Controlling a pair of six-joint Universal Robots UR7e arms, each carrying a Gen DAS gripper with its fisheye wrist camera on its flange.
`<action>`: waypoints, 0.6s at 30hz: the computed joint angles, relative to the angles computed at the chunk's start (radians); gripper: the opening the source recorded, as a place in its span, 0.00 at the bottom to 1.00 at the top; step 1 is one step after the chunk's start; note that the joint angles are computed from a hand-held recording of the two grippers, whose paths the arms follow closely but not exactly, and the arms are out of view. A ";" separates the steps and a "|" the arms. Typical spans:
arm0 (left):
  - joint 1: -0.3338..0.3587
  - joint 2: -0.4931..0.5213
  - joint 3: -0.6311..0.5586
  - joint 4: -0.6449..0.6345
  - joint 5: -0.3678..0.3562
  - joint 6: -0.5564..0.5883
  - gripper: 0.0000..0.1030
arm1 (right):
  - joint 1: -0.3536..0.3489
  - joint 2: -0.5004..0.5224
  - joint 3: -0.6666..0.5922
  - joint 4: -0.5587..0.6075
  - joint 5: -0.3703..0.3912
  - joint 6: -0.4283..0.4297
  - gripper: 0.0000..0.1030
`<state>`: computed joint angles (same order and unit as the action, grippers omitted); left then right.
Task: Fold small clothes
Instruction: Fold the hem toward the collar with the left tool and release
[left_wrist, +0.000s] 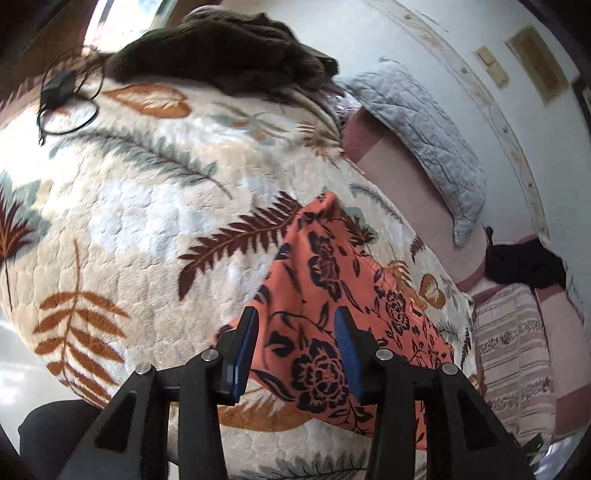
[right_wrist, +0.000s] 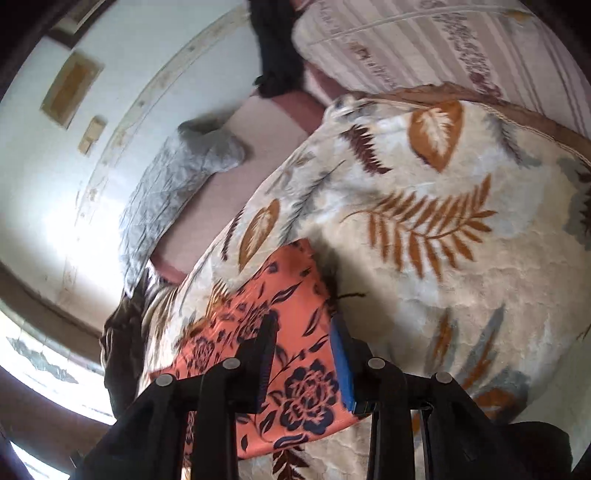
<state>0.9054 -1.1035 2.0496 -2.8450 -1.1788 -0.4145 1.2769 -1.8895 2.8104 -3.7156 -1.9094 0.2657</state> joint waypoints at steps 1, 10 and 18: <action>-0.020 0.014 -0.003 0.004 0.017 0.027 0.48 | 0.046 0.075 -0.015 -0.027 -0.021 -0.024 0.32; -0.085 0.190 -0.051 0.184 0.306 0.212 0.67 | 0.053 0.351 -0.076 0.092 -0.062 -0.043 0.31; -0.073 0.217 -0.198 0.231 0.277 0.223 0.75 | 0.154 0.391 -0.302 0.257 -0.107 -0.095 0.32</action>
<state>0.8320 -0.8870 1.8519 -2.6144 -0.9013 -0.1920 1.4306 -1.4984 2.5088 -3.4583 -2.0162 0.1704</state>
